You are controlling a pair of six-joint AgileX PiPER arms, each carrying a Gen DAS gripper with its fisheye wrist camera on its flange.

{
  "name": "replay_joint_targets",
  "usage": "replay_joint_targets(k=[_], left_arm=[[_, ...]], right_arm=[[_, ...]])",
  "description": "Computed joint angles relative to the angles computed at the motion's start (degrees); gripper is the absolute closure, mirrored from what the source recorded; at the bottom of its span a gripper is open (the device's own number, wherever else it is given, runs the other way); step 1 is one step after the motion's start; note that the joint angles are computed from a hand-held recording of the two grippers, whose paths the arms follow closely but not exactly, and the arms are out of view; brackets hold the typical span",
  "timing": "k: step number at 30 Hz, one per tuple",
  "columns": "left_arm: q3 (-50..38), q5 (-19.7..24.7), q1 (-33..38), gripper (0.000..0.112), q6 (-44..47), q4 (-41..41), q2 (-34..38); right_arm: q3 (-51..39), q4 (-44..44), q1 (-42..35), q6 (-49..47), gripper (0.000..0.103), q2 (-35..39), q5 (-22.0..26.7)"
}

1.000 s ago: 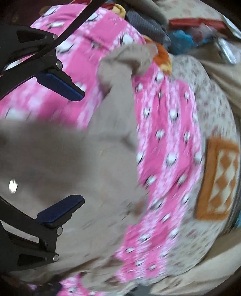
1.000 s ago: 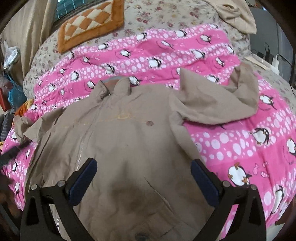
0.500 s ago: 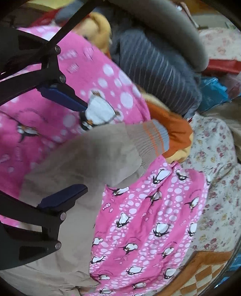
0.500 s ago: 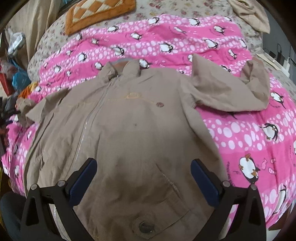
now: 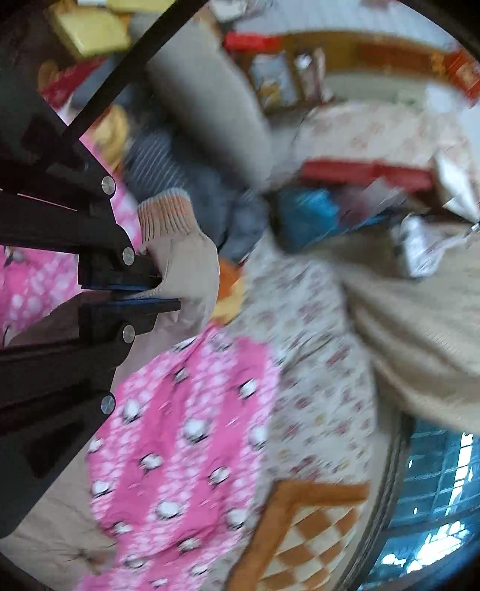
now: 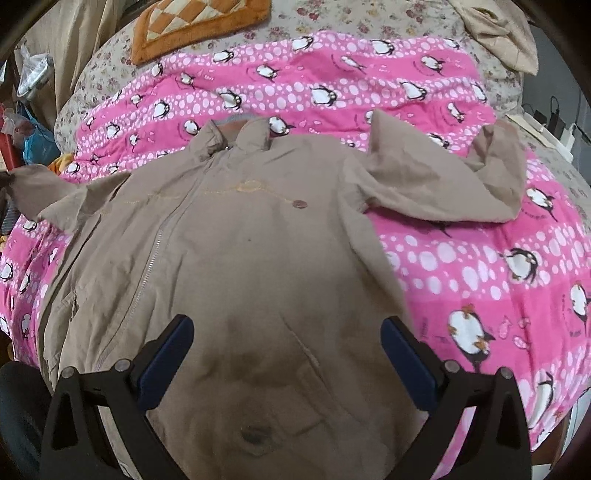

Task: Fold large clothes
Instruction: 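Grasp the jacket sleeve cuff with the left gripper and lift it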

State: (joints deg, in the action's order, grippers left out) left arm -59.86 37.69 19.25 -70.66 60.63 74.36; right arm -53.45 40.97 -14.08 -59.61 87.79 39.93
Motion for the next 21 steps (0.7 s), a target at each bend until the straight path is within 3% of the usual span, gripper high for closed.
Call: replay_joint_targets(k=[5, 9, 13, 21], left_arm=[[-2.17, 5.75, -5.71, 0.112, 3.22, -3.07, -1.14], [-1.99, 9.30, -22.53, 0.112, -3.38, 0.18, 1.81], [-10.08, 13.28, -40.78, 0.112, -9.59, 0.39, 15.02], [-38.16, 13.70, -56.26, 0.112, -2.69, -9.45, 43.46]], right_arm=[[-1.43, 2.57, -8.08, -4.90, 0.000, -0.49, 5.45], [-2.34, 3.44, -13.94, -6.47, 0.000, 0.12, 8.32], [-3.17, 3.67, -17.36, -7.00, 0.000, 1.25, 10.29], [-5.84, 3.89, -22.31, -8.66, 0.000, 4.04, 11.97]])
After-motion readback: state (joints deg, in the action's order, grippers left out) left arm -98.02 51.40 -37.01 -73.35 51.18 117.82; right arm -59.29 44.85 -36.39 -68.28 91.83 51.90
